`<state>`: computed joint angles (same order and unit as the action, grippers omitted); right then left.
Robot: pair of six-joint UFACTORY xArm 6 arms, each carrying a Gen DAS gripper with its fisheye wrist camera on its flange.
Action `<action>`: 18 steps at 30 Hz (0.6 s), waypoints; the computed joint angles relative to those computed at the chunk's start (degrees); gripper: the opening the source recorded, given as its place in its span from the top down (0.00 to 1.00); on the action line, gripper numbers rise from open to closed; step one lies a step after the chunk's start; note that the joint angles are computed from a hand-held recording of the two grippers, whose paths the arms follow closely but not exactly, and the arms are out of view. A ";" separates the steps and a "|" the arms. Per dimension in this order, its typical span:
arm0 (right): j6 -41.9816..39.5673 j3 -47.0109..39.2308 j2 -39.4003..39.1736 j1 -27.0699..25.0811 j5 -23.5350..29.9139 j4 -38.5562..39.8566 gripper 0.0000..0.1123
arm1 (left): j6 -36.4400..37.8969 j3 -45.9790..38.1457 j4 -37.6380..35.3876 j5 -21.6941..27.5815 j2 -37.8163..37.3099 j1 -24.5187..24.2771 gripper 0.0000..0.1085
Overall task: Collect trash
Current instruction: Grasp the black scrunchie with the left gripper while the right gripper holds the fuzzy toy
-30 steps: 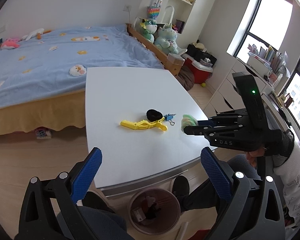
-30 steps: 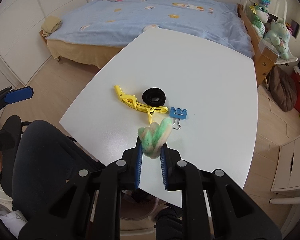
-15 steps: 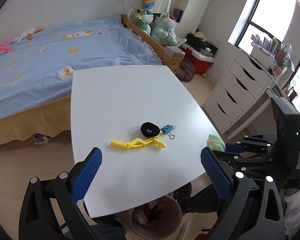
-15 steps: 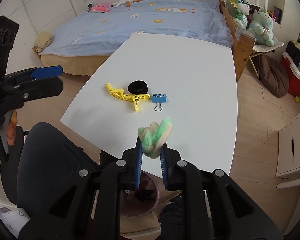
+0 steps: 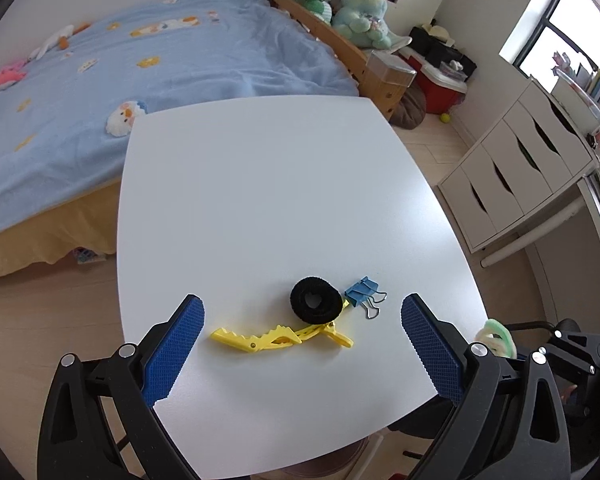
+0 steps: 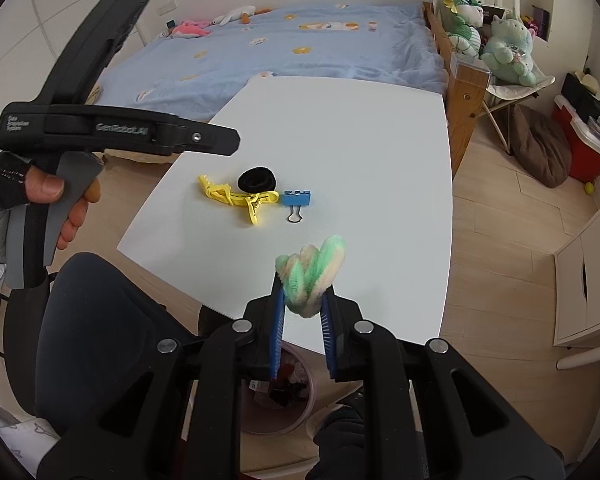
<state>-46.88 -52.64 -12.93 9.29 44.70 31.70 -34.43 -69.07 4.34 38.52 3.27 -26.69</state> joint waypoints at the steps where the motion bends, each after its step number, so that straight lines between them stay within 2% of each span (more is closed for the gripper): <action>1: -0.17 -0.11 0.07 -0.19 0.10 0.21 0.85 | 0.34 -1.35 -1.09 0.93 1.33 0.13 0.12; 6: -0.70 -0.03 -0.05 -1.01 0.19 0.93 0.85 | -1.75 -6.34 -2.06 5.23 6.32 0.35 0.13; 10: -1.12 0.07 -0.01 -1.73 0.34 1.51 0.85 | -3.18 -8.20 -2.07 6.82 8.56 0.18 0.13; 13: -1.20 0.35 -0.09 -1.82 0.33 1.86 0.85 | -4.40 -9.18 -1.29 8.10 9.51 0.32 0.23; 18: -1.49 0.43 0.01 -2.10 0.46 2.42 0.85 | -4.33 -9.41 -2.27 8.63 10.15 0.25 0.33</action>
<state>-48.36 -52.20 -12.92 7.20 45.16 34.11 -38.77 -78.48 2.07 47.14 13.42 -26.43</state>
